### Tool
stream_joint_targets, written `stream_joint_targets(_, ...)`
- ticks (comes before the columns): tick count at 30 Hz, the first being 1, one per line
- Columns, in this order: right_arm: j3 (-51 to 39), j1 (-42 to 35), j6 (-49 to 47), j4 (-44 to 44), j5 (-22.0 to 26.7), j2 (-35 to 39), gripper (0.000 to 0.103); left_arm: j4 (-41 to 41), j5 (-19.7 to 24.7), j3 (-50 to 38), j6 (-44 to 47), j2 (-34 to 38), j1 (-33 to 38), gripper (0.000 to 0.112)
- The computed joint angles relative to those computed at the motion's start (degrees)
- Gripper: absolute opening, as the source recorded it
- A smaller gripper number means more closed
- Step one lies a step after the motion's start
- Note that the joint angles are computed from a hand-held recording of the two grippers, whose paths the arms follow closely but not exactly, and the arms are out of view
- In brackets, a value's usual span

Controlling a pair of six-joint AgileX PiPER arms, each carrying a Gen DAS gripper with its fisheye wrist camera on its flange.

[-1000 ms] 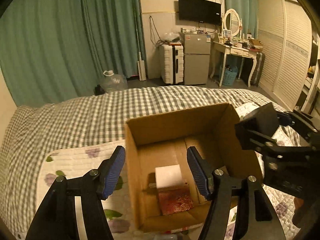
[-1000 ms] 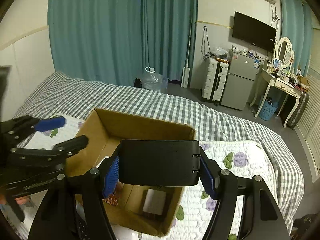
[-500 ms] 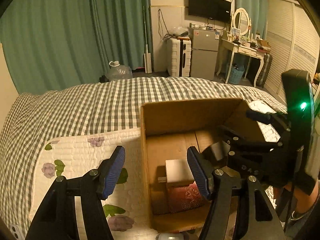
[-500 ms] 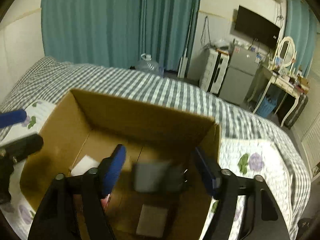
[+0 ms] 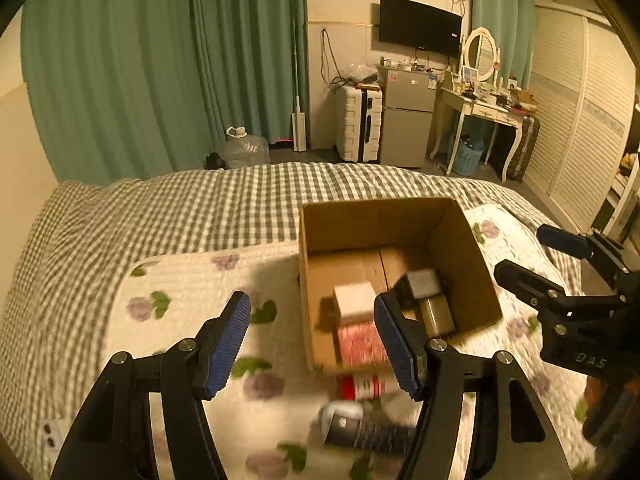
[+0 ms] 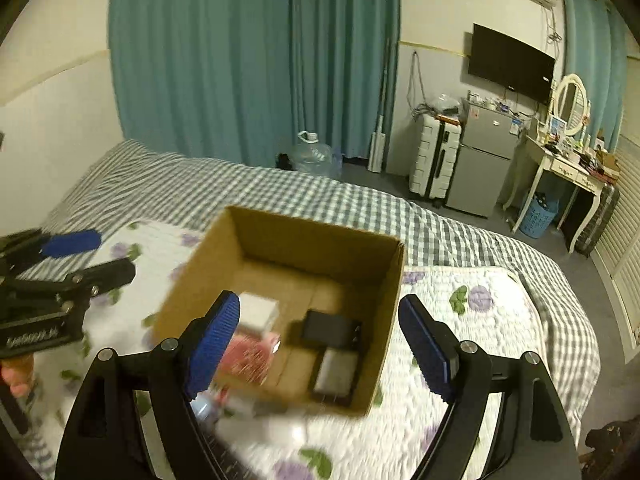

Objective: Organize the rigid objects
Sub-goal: 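Grasp the black remote with the right gripper while the left gripper grasps the blue earbud case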

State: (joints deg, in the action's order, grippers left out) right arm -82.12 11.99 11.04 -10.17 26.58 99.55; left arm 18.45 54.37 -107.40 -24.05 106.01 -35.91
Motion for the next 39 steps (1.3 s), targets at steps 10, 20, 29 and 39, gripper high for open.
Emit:
stream_joint_targets(10,13.6,11.3,15.1,-13.2,2.4,-9.0,0.083,5.5,-2.5,21.6,-8.6,-14.4,-2.5,0.067)
stream_joint_targets(20,21.5,17.8,34.1,-30.2,-4.9,3.3,0.083,8.4,-15.5,40.6,-18.0,-15.9,-1.5,0.067)
stream_joint_targets(29,15.1,17.9,27.8,-25.7,-5.6,14.8,0.08,7.8,-20.1,44.3,-18.4,-9.8,0.9,0.067)
stream_joint_targets(39,15.5,16.2,25.7,-20.5,-7.5,14.2,0.033,9.4,-19.0,42.8,-18.4,-7.8,-1.5,0.067)
